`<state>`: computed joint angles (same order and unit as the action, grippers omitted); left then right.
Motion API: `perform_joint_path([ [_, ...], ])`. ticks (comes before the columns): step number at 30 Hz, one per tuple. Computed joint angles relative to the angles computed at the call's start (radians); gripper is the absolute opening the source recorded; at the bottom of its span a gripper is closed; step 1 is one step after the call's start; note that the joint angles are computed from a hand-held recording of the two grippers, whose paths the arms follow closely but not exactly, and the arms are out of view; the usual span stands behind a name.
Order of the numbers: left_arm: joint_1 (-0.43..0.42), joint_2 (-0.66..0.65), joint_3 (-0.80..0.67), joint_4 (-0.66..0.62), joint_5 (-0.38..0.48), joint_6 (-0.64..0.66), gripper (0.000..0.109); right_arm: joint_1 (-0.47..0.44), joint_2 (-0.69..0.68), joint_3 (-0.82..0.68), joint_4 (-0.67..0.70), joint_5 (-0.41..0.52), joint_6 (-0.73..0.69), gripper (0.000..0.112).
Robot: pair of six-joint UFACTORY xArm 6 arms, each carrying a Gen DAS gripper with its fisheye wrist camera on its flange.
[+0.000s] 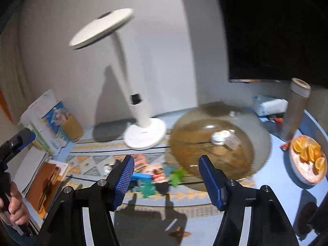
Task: Organize rigid objects
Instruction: 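Release the sticker pack and cup into the amber bowl, withdraw both grippers, then grasp the white charger cube with the left gripper while the right grasps a figurine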
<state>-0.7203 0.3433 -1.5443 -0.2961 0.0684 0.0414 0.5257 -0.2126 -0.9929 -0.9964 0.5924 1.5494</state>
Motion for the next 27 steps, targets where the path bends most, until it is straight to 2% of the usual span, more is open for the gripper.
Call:
perform_joint_path([
  [1,0.011,-0.013,0.04,0.041,-0.025,-0.046,0.099,0.008,0.012,0.0,-0.03,-0.012,0.027,0.066],
  [2,0.024,-0.018,0.074,0.11,-0.042,-0.123,0.099,0.016,0.023,0.002,-0.063,-0.02,0.057,0.069],
  [3,0.034,-0.015,0.087,0.139,-0.04,-0.158,0.099,0.021,0.038,0.007,-0.103,-0.03,0.095,0.082],
  [4,0.046,-0.004,0.101,0.182,-0.029,-0.204,0.099,0.023,0.054,0.014,-0.145,-0.044,0.142,0.089],
  [7,0.06,0.046,0.125,0.239,-0.022,-0.281,0.099,0.024,0.11,0.041,-0.242,-0.074,0.253,0.089],
  [10,0.049,0.111,0.127,0.089,-0.011,-0.167,0.099,-0.001,0.162,0.063,-0.268,-0.132,0.309,0.089],
  [13,0.051,0.156,0.117,0.161,-0.005,-0.229,0.099,-0.033,0.183,0.086,-0.267,-0.175,0.34,0.089],
  [16,0.046,0.186,0.089,0.152,0.033,-0.225,0.099,-0.045,0.196,0.096,-0.242,-0.164,0.325,0.089],
  [18,0.042,0.183,0.093,0.125,0.023,-0.2,0.099,-0.06,0.206,0.101,-0.211,-0.183,0.305,0.089],
  [19,0.043,0.177,0.107,0.136,0.014,-0.209,0.099,-0.064,0.202,0.105,-0.216,-0.187,0.31,0.089],
  [22,0.044,0.185,0.081,0.199,0.064,-0.257,0.099,-0.062,0.215,0.093,-0.178,-0.169,0.263,0.089],
  [24,0.04,0.198,0.048,0.208,0.101,-0.255,0.099,-0.065,0.23,0.079,-0.082,-0.177,0.169,0.089],
  [25,0.033,0.209,0.018,0.185,0.135,-0.232,0.099,-0.07,0.238,0.072,-0.003,-0.191,0.107,0.084],
  [27,0.024,0.24,-0.056,0.263,0.2,-0.28,0.099,-0.09,0.243,0.061,0.18,-0.233,-0.035,0.073],
])
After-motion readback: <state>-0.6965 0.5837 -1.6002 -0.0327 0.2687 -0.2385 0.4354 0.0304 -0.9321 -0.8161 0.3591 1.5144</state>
